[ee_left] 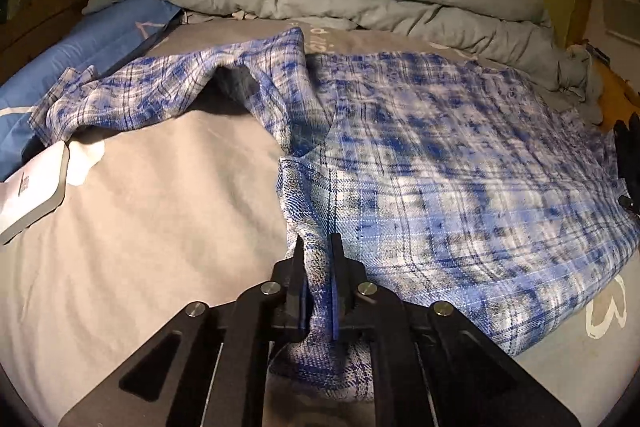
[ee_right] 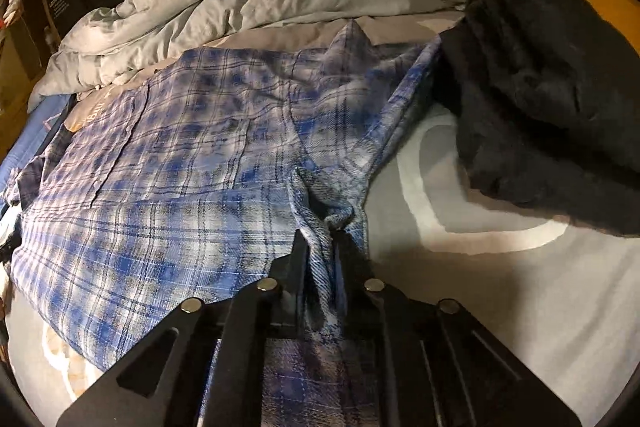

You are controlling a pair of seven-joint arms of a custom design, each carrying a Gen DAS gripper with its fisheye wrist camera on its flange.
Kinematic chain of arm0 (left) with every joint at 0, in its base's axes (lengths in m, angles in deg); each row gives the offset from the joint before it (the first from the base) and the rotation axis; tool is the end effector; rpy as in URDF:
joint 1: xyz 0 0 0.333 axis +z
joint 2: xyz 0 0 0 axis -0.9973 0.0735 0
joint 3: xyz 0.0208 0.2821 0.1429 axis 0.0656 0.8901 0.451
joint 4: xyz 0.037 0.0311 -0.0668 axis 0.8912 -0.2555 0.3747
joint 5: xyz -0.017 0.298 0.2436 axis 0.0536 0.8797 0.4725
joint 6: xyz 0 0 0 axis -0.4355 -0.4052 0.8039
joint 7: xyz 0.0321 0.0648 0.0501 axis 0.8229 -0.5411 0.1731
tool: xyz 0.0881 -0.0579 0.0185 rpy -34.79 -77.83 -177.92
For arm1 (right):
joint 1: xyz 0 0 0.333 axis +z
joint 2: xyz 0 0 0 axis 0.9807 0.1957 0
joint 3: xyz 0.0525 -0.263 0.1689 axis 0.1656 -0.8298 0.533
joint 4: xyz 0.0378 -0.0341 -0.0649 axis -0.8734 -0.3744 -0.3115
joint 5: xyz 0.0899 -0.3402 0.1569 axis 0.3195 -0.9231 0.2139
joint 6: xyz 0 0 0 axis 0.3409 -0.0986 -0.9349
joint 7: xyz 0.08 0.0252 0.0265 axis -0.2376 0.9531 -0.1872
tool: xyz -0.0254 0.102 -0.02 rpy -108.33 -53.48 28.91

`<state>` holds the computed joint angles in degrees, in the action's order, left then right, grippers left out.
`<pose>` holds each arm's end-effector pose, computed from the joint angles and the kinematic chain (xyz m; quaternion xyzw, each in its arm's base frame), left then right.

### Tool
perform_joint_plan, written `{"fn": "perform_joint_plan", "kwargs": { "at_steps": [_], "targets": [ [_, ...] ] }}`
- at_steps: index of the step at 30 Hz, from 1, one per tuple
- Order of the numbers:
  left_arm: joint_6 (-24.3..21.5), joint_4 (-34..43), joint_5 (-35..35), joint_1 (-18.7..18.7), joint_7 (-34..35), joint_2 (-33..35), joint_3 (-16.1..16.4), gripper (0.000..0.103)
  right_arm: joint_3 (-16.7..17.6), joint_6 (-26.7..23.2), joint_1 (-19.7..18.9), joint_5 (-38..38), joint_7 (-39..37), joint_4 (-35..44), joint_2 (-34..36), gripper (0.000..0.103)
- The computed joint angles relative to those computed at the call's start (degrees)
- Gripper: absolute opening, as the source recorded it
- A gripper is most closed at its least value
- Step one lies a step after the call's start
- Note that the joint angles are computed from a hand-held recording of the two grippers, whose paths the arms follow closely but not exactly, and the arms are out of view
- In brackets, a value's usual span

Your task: Fold large clothes

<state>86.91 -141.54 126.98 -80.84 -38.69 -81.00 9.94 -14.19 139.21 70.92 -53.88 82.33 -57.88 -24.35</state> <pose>0.4624 -0.1104 0.4764 -0.7892 0.4970 -0.2324 0.2760 0.7525 -0.0340 0.4412 -0.7572 0.5384 -0.1415 0.3416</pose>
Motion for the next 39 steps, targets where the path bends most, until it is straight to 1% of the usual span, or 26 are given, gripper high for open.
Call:
{"fn": "perform_joint_plan", "kwargs": {
  "at_steps": [1,2,3,4,6,7,8,9,10,11,12,13,14,15,17,19,21,24,25,26,28,29,31,33,36,39],
  "targets": [
    [0.7,-0.4,0.9,0.4,-1.0,-0.5,-0.2,0.008,0.0,1.3,0.0,0.3,-0.3,-0.9,-0.6,0.016],
    [1.0,-0.6,1.5,0.7,-1.6,-0.8,-0.6,0.008,0.0,2.8,0.0,0.7,-0.3,-2.2,-1.5,0.025],
    [0.9,-0.7,2.3,1.0,-2.2,-1.2,-1.0,0.010,-0.3,4.6,0.2,0.9,0.2,-3.6,-2.4,0.029],
    [-0.3,-0.5,3.8,1.6,-3.3,-1.8,-2.0,0.014,-0.3,6.8,0.2,1.3,0.3,-5.3,-3.5,0.036],
    [-2.4,0.0,5.8,1.8,-5.1,-2.5,-3.1,0.020,0.6,8.5,-0.5,2.8,-1.0,-6.9,-5.0,0.037],
    [-2.5,-0.2,7.3,2.1,-6.7,-3.4,-3.6,0.024,1.2,9.2,-1.0,4.0,-2.2,-8.0,-6.0,0.040],
    [-2.4,-0.3,8.2,2.1,-7.8,-4.1,-3.8,0.030,1.9,10.2,-1.6,5.7,-3.8,-9.2,-7.2,0.049],
    [-2.4,-0.4,8.9,2.1,-8.7,-4.8,-4.0,0.034,2.8,11.6,-2.1,7.9,-6.0,-10.6,-8.4,0.056],
    [-2.9,-0.4,10.3,2.4,-10.2,-6.0,-4.7,0.047,4.2,13.9,-2.8,11.1,-9.6,-12.3,-9.9,0.066],
    [-3.4,-0.3,11.9,2.8,-11.7,-6.9,-5.5,0.061,5.9,16.4,-3.6,15.2,-14.4,-14.1,-11.4,0.072],
    [-4.2,-0.3,13.7,3.3,-13.4,-8.0,-6.3,0.065,7.0,18.3,-4.0,18.6,-18.5,-15.3,-12.6,0.075],
    [-5.1,0.0,15.4,3.6,-15.0,-9.0,-7.3,0.071,8.0,20.3,-4.1,21.8,-22.6,-16.4,-13.9,0.082],
    [-5.7,0.3,16.2,3.4,-15.6,-9.6,-7.4,0.079,8.6,22.9,-3.7,24.3,-25.9,-17.5,-15.0,0.085],
    [-6.1,0.8,16.7,3.0,-16.1,-10.0,-7.6,0.082,9.1,25.5,-3.1,26.7,-29.0,-18.2,-15.9,0.086],
    [-5.7,2.3,18.1,2.7,-17.8,-10.6,-7.7,0.084,11.1,28.8,-3.3,33.8,-37.1,-18.9,-17.6,0.095],
    [-4.8,5.3,18.2,1.7,-16.2,-9.8,-7.2,0.085,11.0,27.2,-2.7,36.9,-39.8,-19.2,-19.6,0.096],
    [-5.7,8.9,19.7,2.1,-16.5,-8.7,-8.3,0.087,9.7,26.3,-0.8,36.5,-36.8,-19.0,-21.2,0.096],
    [-6.9,17.0,24.6,2.9,-19.0,-5.0,-10.0,0.093,7.2,22.1,2.0,33.9,-28.7,-17.7,-23.1,0.096],
    [-7.3,19.6,25.9,2.6,-19.3,-3.5,-10.2,0.100,6.4,20.1,2.8,32.8,-25.9,-16.9,-23.5,0.097],
    [-7.7,21.7,27.5,2.4,-19.9,-2.1,-10.4,0.103,5.2,18.3,4.1,29.5,-21.2,-15.7,-23.4,0.098],
    [-9.3,26.8,31.6,2.1,-21.0,1.4,-11.3,0.103,2.7,16.0,7.0,23.1,-12.2,-12.6,-22.3,0.098],
    [-9.7,28.7,33.5,1.9,-21.7,2.9,-11.5,0.103,2.1,15.0,7.9,23.0,-10.6,-11.0,-21.5,0.098],
    [-10.6,31.8,37.5,1.3,-24.5,5.8,-11.5,0.103,1.2,17.0,10.6,21.5,-7.7,-8.5,-20.0,0.098],
    [-9.6,33.5,37.7,0.2,-25.7,8.2,-10.1,0.103,1.5,19.9,12.1,20.6,-5.9,-6.0,-17.8,0.098],
    [-7.2,34.4,37.7,-1.3,-27.0,11.1,-7.4,0.103,4.3,18.8,11.3,23.4,-8.1,-2.5,-14.5,0.098],
    [-6.7,33.6,40.5,-2.7,-29.3,13.3,-5.2,0.103,5.1,23.0,12.9,20.7,-9.3,-0.3,-10.6,0.098]
  ]
}}
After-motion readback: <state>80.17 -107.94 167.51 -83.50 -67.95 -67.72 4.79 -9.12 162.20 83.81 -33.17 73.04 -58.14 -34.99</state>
